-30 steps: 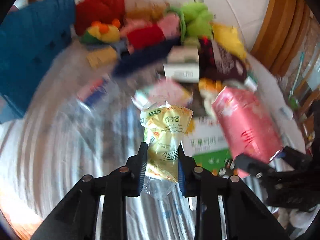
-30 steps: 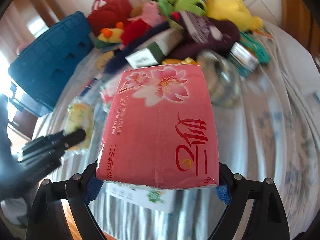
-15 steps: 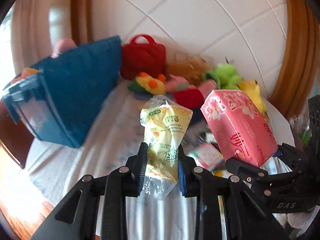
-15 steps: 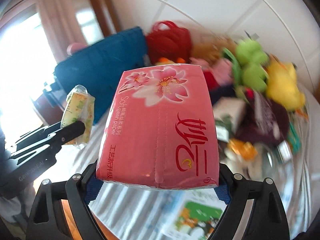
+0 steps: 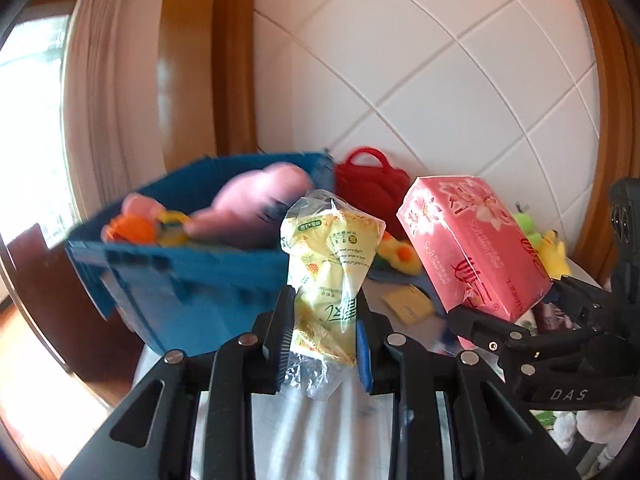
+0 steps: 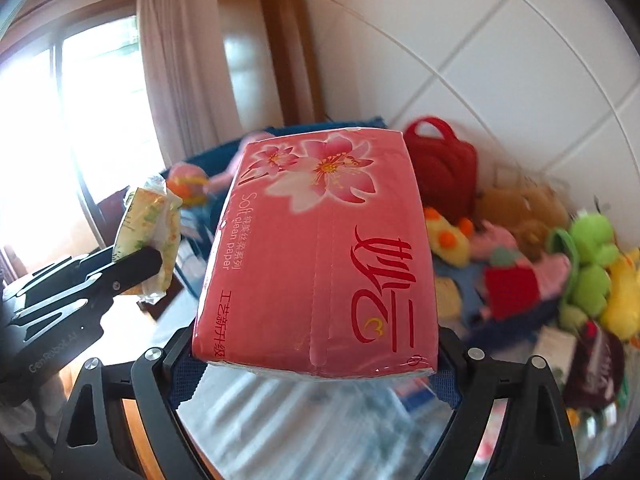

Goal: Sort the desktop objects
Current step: 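Carry the snack packet and tissue pack into the blue crate and release both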

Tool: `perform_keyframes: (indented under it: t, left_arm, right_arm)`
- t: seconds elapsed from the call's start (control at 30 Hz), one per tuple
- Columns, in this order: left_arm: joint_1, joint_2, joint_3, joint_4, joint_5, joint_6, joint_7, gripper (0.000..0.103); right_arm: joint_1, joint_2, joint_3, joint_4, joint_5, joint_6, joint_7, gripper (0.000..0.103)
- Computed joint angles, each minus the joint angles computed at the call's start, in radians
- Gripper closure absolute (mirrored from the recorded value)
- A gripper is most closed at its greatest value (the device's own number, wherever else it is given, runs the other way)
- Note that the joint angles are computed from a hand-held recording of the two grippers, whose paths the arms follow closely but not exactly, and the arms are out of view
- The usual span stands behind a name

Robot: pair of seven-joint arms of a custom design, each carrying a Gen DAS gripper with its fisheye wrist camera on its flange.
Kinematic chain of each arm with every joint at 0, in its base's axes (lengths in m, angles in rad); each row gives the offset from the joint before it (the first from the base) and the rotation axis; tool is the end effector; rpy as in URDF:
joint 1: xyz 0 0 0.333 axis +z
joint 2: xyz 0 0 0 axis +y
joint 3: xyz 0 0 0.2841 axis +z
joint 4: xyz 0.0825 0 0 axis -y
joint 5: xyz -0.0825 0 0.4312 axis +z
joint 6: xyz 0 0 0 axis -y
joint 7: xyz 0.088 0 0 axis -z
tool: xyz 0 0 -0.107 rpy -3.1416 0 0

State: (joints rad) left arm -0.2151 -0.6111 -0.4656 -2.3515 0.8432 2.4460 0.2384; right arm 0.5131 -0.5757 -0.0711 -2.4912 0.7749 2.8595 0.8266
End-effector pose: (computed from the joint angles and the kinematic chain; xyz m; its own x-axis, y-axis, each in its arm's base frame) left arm 0.3707 -0.3307 0.5644 0.1388 -0.9902 -0.0146 -0.4390 -0.0483 -0.8972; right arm 0.4531 0.1693 0.5398 0.5717 -0.8069 -0.1487 -0.4904 -0.1908 -0.8503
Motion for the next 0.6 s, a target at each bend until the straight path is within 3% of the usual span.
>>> perform_keyframes:
  t: [0.1,0.23,0.37,0.47,0.6]
  left_arm:
    - [0.018,-0.055,0.046,-0.038,0.007,0.024,0.023,0.076]
    - [0.099,-0.091,0.049,-0.044,0.040,0.011,0.006,0.076]
    - [0.156,-0.070,0.092,-0.014,0.051,0.027,0.056,0.076]
    - [0.194,-0.022,0.129,0.017,0.049,0.066,0.099,0.076]
    - [0.232,0.091,0.197,0.074,0.010,0.138,0.194,0.076]
  right_arm:
    - [0.032,0.091,0.025,0.093,0.006,0.021,0.012,0.012]
    - [0.077,0.235,0.025,0.251,0.059,0.012,-0.063,0.012]
    - [0.067,0.383,0.057,0.424,0.117,-0.014,-0.128,0.012]
    - [0.031,0.498,0.104,0.557,0.071,-0.048,-0.082,0.012]
    - [-0.009,0.649,0.165,0.709,-0.100,-0.068,0.081,0.012]
